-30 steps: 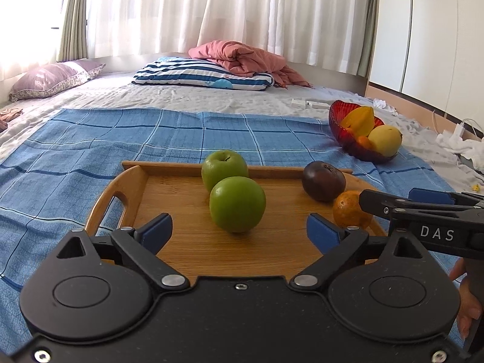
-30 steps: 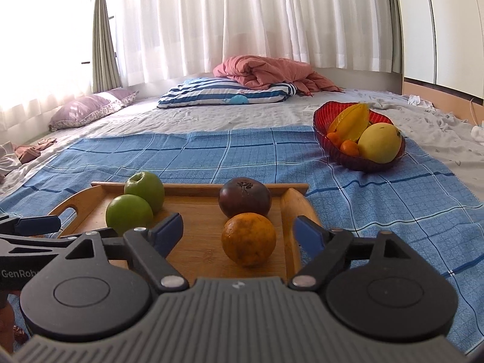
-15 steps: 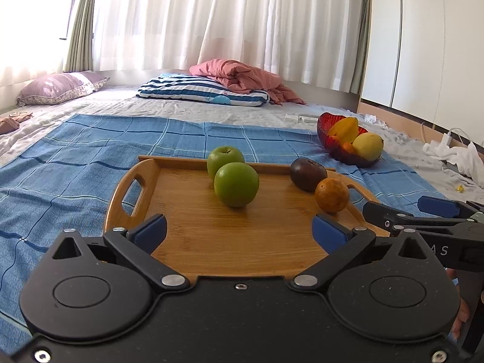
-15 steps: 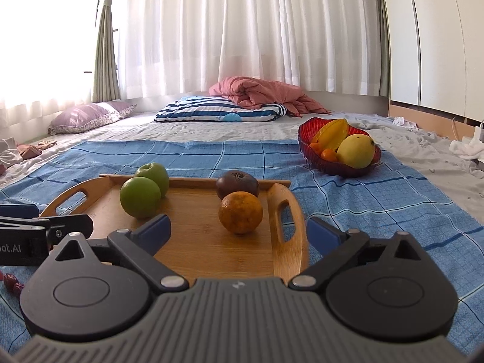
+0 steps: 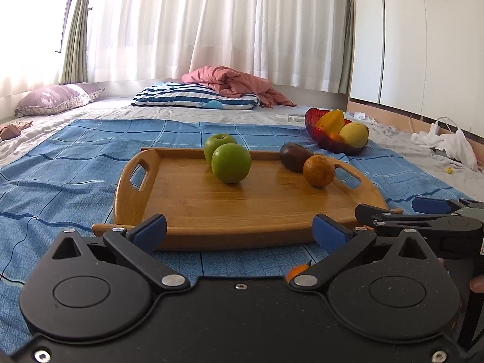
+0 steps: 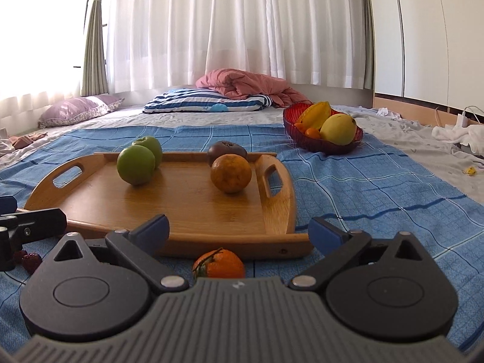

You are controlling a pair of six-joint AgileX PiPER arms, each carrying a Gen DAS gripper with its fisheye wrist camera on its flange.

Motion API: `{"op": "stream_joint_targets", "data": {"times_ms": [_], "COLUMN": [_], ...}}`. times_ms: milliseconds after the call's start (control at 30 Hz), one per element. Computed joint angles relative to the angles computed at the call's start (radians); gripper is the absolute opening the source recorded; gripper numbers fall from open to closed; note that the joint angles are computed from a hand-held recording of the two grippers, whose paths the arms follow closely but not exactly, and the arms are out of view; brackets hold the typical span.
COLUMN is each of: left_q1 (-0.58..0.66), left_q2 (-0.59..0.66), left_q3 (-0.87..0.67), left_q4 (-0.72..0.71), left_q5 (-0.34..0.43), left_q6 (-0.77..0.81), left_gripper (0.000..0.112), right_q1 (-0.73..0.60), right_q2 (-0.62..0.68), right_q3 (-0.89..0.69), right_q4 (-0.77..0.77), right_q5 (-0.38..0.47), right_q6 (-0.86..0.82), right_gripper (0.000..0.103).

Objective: Organize fruits
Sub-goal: 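Withdraw both tools from the tray toward the loose fruits, then close left gripper on a tangerine while right gripper grasps a leafy tangerine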

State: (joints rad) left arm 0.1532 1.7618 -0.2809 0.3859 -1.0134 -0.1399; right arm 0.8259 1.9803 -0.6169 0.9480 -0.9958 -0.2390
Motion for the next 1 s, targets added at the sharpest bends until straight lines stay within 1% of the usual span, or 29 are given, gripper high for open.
{"op": "stream_joint_targets", "data": {"times_ms": [100, 133, 233, 433, 533, 600, 700, 733, 800, 900, 1000], "left_q1": [-0.011, -0.014, -0.023, -0.018, -0.024, -0.034, -0.045, -0.045, -0.044, -0.058, -0.063], "left_q2": [0.021, 0.027, 0.051, 0.076, 0.079, 0.084, 0.088, 0.087, 0.083, 0.081, 0.086], "left_q3": [0.027, 0.031, 0.052, 0.058, 0.052, 0.053, 0.053, 0.051, 0.041, 0.026, 0.020], "left_q4": [-0.021, -0.023, -0.031, 0.028, 0.049, 0.051, 0.063, 0.072, 0.097, 0.094, 0.081], "left_q5": [-0.039, -0.040, -0.079, -0.080, -0.067, -0.070, -0.069, -0.060, -0.029, 0.014, 0.029], "left_q6": [0.039, 0.048, 0.077, 0.058, 0.052, 0.063, 0.071, 0.065, 0.041, 0.011, -0.011], "left_gripper": [0.103, 0.103, 0.103, 0.102, 0.091, 0.082, 0.075, 0.074, 0.065, 0.061, 0.057], "right_q1": [0.002, 0.001, -0.002, 0.003, 0.000, -0.011, -0.028, -0.032, -0.033, -0.031, -0.042], "right_q2": [0.010, 0.013, 0.029, 0.047, 0.052, 0.052, 0.054, 0.054, 0.053, 0.058, 0.060], "right_q3": [0.009, 0.011, 0.020, 0.021, 0.018, 0.015, 0.008, 0.008, 0.012, 0.016, 0.018], "right_q4": [0.000, -0.003, -0.037, -0.084, -0.102, -0.119, -0.139, -0.145, -0.151, -0.161, -0.184], "right_q5": [-0.009, -0.008, -0.022, -0.032, -0.022, 0.000, 0.029, 0.034, 0.036, 0.031, 0.037], "right_q6": [0.017, 0.025, 0.057, 0.037, 0.027, 0.028, 0.043, 0.048, 0.050, 0.051, 0.072], "right_gripper": [0.103, 0.103, 0.103, 0.103, 0.102, 0.100, 0.096, 0.094, 0.092, 0.088, 0.084]}}
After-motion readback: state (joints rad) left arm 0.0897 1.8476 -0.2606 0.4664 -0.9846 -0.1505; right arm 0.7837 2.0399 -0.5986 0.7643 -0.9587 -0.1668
